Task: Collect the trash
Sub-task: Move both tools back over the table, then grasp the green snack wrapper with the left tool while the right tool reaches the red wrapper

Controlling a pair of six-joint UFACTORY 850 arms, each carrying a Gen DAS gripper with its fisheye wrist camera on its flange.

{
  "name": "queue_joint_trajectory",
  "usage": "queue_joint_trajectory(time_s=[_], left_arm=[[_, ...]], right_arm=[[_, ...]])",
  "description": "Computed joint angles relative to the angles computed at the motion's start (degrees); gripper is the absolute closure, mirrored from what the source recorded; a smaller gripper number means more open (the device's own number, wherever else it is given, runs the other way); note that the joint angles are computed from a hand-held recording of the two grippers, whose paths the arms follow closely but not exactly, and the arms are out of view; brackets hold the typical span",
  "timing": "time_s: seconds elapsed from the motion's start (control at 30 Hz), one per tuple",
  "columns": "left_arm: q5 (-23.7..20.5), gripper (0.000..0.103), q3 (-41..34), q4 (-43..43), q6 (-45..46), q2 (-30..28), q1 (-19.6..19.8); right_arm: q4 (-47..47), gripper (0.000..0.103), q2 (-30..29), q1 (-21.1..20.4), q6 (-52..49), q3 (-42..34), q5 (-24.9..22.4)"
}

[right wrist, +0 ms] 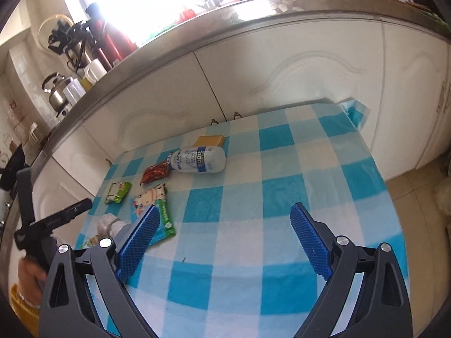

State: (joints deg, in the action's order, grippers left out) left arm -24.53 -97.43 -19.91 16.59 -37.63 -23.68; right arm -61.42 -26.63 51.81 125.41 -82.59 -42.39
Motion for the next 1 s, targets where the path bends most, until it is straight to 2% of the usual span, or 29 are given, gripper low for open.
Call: queue_joint_trajectory(time_s=[0.13, 0.2, 0.27, 0.37, 0.43, 0.5, 0.57, 0.6, 0.63, 0.67, 0.7, 0.77, 0.87, 0.93, 1.0], left_arm=[[-4.97, 0.008, -9.08, -0.36, 1.04, -6.86, 0.06], [-7.61, 0.008, -13.56, 2.39, -0.72, -10.16, -0.18], [-9.48, 0.008, -16.88, 4.38, -1.97, -12.57, -0.25], [-11.78, 0.008, -20.07, 3.53, -1.34, -14.65, 0.12], [-13.58, 0.009, -22.26, 3.22, -1.09, -16.02, 0.27], [-14.6, 0.013, -23.77, 3.04, -0.39, -16.95, 0.24], [-14.78, 0.024, -24.71, 5.0, -0.9, -17.53, -0.14], [-14.78, 0.026, -25.07, 6.2, -1.12, -17.76, -0.4], [-14.2, 0.032, -24.78, 6.86, -0.86, -17.61, -0.63], [-13.9, 0.036, -24.71, 7.25, -0.89, -17.6, -0.76], [-13.52, 0.038, -24.68, 7.73, -1.05, -17.61, -0.94], [-12.8, 0.044, -24.49, 7.45, -0.02, -17.57, -1.2], [-10.96, 0.048, -22.49, 7.34, 1.83, -16.54, -2.02], [-11.22, 0.05, -21.78, 4.15, 5.93, -16.1, -2.34], [-11.45, 0.051, -21.33, 2.92, 8.33, -15.82, -2.91]], right_arm=[[0.11, 0.01, -0.73, -4.2, -3.92, 0.05, 7.56], [0.56, 0.01, -1.96, -5.96, -6.02, -1.01, 10.76], [2.85, 0.01, -4.16, -7.66, -12.06, -3.53, 13.69], [8.63, 0.01, -7.22, -9.46, -22.13, -7.77, 13.92], [10.3, 0.01, -8.48, -10.9, -25.02, -9.54, 15.13], [11.13, 0.01, -9.22, -12.47, -26.21, -10.5, 17.15], [14.34, 0.01, -10.4, -14.08, -29.55, -12.16, 18.52], [14.73, 0.011, -10.84, -14.6, -30.39, -12.69, 19.27], [16.42, 0.013, -11.59, -15.09, -32.56, -13.74, 19.05], [18.63, 0.03, -12.36, -15.51, -35.29, -14.9, 18.64], [21.49, 0.036, -13.36, -16.01, -38.83, -16.24, 18.64], [23.33, 0.037, -14.91, -16.65, -41.8, -18.27, 17.89], [26.56, 0.048, -17.28, -17.3, -46.56, -21.28, 16.77], [30.6, 0.048, -18.9, -17.68, -51.65, -23.1, 17.16], [35.51, 0.053, -20.76, -17.84, -57.83, -25.46, 15.88]])
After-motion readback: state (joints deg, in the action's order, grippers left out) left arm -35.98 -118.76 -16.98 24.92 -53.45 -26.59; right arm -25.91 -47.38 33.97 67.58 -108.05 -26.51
